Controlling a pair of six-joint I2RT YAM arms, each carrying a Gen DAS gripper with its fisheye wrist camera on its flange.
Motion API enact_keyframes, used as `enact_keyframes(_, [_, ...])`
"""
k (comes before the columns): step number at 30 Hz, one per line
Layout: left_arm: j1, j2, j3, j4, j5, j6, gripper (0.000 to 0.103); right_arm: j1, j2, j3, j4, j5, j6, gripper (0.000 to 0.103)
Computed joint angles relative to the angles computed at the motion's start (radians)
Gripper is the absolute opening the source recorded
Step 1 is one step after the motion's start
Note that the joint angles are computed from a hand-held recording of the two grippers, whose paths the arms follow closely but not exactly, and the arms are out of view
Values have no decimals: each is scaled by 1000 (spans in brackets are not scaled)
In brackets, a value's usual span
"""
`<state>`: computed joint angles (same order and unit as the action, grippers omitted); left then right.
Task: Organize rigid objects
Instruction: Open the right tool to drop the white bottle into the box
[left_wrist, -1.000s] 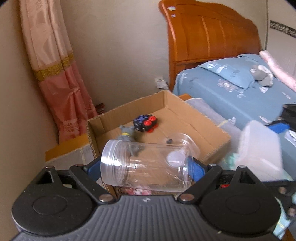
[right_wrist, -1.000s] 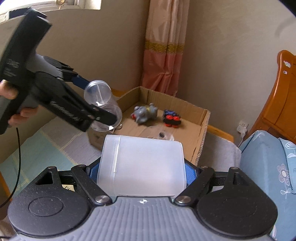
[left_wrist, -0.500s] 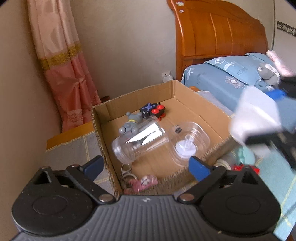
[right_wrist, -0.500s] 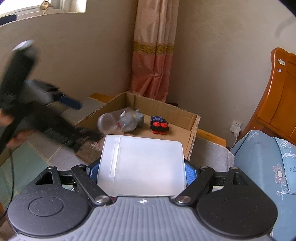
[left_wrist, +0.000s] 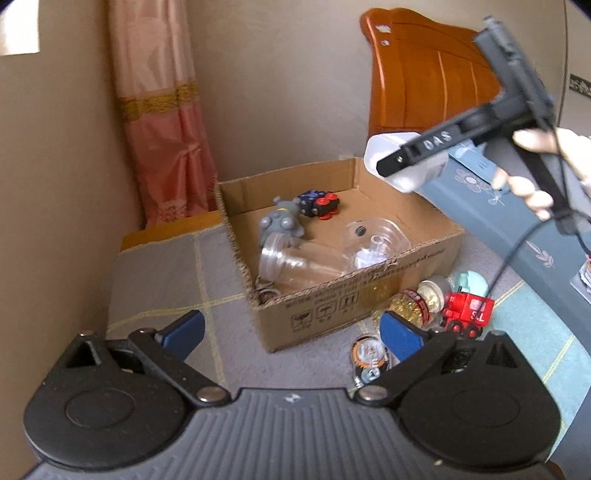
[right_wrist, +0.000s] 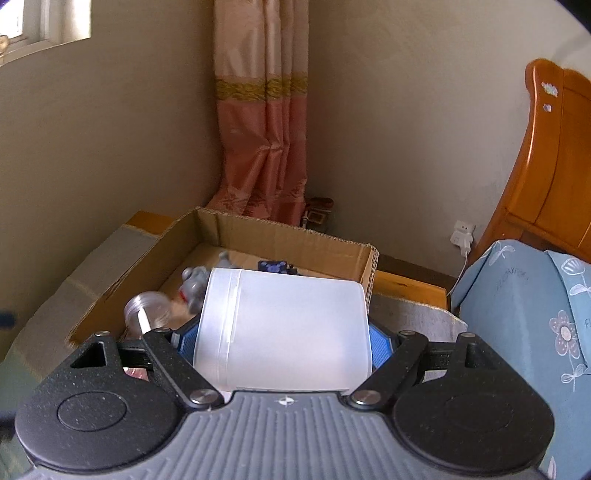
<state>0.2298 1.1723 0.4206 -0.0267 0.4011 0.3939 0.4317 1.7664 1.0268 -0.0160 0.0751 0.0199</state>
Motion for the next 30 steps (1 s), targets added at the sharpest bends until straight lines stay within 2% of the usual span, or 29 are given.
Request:
enact_keyframes(5, [80,-35,-41,5,21,17,101,-5,97,123,-37,21,19,87])
enact_keyframes(7, [101,-33,-49,5,27,26,101,-6,129,156,-37,26,26,92])
enact_keyframes(8, [108,-38,-55,1,29,29,101,-7,138,162,-31,23,28,100])
enact_keyframes(9, [113,-37,-59,1,30,32,101,-6,137,156,-22,26,32,103])
enact_keyframes(12, [131,-39,-76,2,38,44,101,1,124,131,-12,32,34,103])
enact_keyframes(23, [136,-110,-117,-38,45,55,101,27,-57,-91,41,22,30,103])
enact_keyframes(27, [145,-153,-154,-30,65,27,101,32,-122,-188,77,3,44,103])
enact_keyframes(30, [127,-175,-177,-29,44,16,101,36,-170,-272,115,-11,61,103])
